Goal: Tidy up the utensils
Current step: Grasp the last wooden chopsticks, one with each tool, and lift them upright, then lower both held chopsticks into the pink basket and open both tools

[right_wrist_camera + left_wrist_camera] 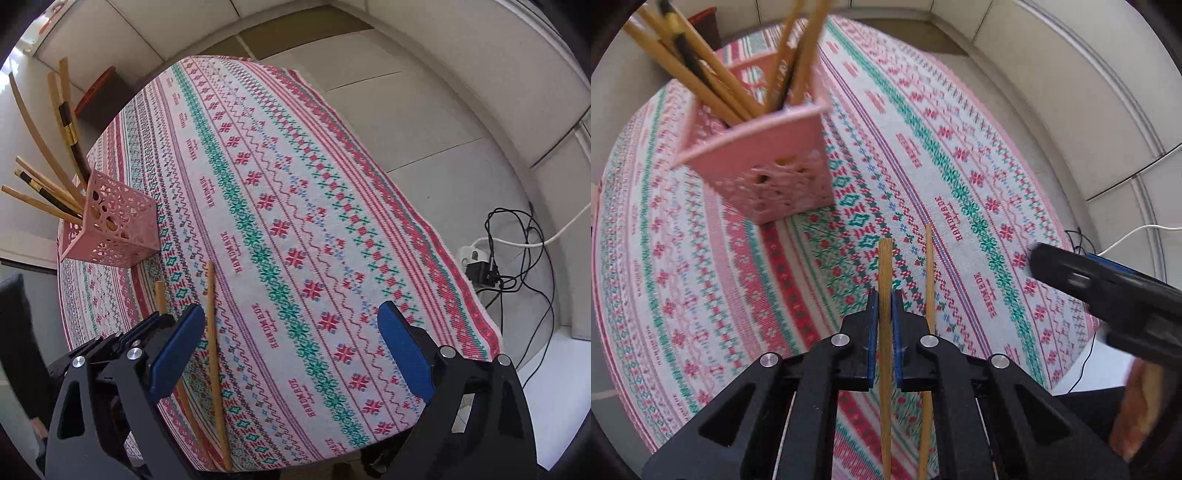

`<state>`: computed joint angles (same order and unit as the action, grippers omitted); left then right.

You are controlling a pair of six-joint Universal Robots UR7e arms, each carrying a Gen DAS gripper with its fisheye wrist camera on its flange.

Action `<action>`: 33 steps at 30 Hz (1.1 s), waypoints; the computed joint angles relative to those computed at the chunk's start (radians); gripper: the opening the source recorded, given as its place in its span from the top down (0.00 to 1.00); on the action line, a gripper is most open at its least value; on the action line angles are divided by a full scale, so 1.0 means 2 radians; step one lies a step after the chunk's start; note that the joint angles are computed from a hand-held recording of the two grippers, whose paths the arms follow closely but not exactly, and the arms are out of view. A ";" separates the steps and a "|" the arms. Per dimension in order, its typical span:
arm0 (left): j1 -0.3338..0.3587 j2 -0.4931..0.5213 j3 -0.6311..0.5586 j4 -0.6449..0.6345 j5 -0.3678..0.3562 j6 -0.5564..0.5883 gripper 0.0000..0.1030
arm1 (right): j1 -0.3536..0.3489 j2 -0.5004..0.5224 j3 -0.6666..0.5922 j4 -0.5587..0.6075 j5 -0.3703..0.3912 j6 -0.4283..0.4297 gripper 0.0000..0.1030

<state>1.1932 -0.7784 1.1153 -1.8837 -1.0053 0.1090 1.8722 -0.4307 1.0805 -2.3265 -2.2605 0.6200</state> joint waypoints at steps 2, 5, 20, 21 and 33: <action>-0.002 -0.020 0.017 -0.017 -0.002 0.011 0.94 | 0.003 0.025 -0.038 0.025 -0.003 -0.005 0.19; -0.005 -0.048 0.042 -0.048 0.000 0.024 0.94 | 0.006 0.063 -0.093 0.064 -0.013 -0.007 0.31; -0.014 -0.095 0.059 -0.124 -0.008 0.052 0.94 | 0.007 0.113 -0.139 0.028 -0.015 -0.061 0.95; -0.016 -0.098 0.062 -0.129 -0.010 0.054 0.94 | 0.011 0.101 -0.117 -0.004 -0.015 -0.076 0.95; -0.031 -0.125 0.070 -0.183 -0.055 0.069 0.94 | 0.077 0.006 0.031 -0.304 -0.035 -0.219 0.95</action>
<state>1.1306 -1.0275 1.2561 -2.2499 -1.1143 0.2473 2.0261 -0.4178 1.1432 -2.9348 -2.3307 0.1826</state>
